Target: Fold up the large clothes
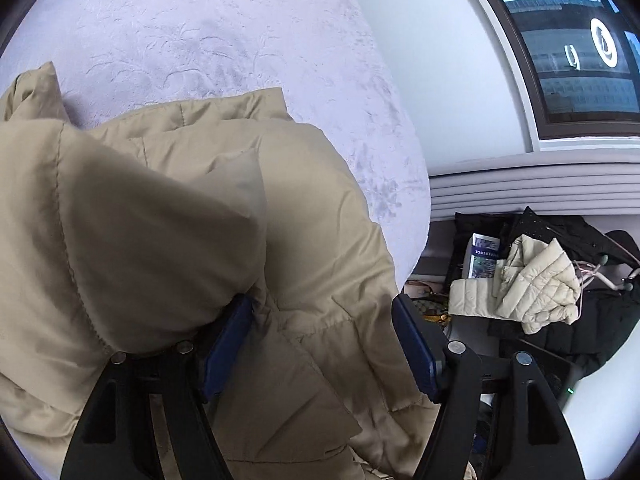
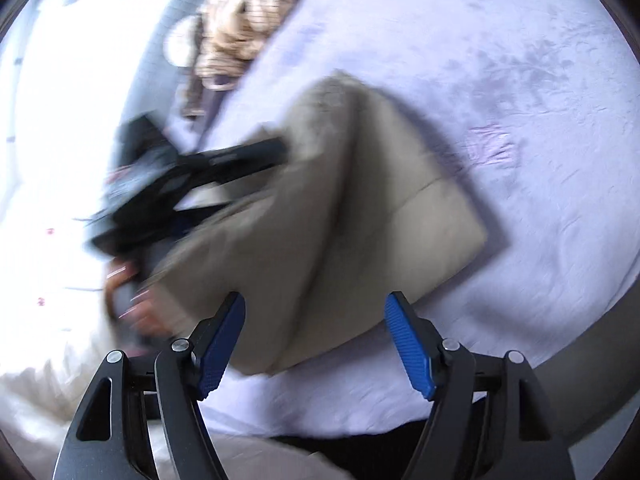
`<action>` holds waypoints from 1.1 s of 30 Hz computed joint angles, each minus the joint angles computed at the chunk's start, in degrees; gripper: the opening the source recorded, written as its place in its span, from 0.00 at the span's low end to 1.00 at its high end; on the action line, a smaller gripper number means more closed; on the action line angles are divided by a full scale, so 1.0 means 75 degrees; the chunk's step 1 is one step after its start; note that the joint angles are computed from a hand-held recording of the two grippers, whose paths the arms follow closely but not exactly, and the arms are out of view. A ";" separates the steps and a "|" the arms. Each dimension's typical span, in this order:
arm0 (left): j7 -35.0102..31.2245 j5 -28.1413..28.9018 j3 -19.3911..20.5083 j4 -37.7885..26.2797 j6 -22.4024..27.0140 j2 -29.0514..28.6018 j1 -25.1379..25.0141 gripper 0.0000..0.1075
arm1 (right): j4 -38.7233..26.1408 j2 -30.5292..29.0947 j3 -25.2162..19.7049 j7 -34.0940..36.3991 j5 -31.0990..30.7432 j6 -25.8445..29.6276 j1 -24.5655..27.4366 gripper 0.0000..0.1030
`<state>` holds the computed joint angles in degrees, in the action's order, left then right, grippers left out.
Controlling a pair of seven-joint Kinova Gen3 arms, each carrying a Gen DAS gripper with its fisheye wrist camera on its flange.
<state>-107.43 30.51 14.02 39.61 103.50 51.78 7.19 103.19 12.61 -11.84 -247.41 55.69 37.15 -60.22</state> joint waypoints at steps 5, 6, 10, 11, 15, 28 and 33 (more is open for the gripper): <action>-0.0356 -0.0664 0.0356 0.0573 -0.0785 -0.0150 0.0144 0.67 | -0.0376 0.0059 -0.0154 0.1226 -0.0142 -0.0600 0.0419 0.80; -0.0484 -0.0726 0.0399 0.0838 -0.1096 -0.0349 0.0090 0.67 | -0.0644 0.0270 -0.0472 0.1536 -0.0398 -0.0439 0.0773 0.80; -0.1668 -0.0551 0.0137 0.1774 -0.2339 -0.1444 -0.0259 0.67 | -0.1682 0.1063 -0.1796 0.2779 -0.1505 0.0777 0.2093 0.21; -0.1978 -0.0477 -0.0217 0.1939 -0.2649 -0.1754 -0.0245 0.67 | -0.1945 0.1236 -0.1974 0.3090 -0.1665 0.1088 0.2260 0.16; -0.2604 -0.0267 -0.1633 0.2593 -0.3892 -0.2371 -0.0108 0.67 | -0.2612 0.1422 -0.1608 0.4332 -0.2132 0.2331 0.1813 0.14; -0.1436 -0.1322 -0.1069 0.3097 -0.5966 -0.1714 0.0811 0.67 | -0.2559 0.1266 0.0312 0.5552 -0.3927 0.3625 0.0650 0.14; -0.0943 -0.1530 -0.1099 0.2722 -0.5832 -0.1430 0.1283 0.68 | -0.1012 0.0779 0.0546 0.4531 -0.3948 0.2453 0.0537 0.17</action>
<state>-114.50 19.04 5.78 60.03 59.75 41.06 16.81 95.60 18.45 -7.75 -213.43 26.09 55.55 -56.20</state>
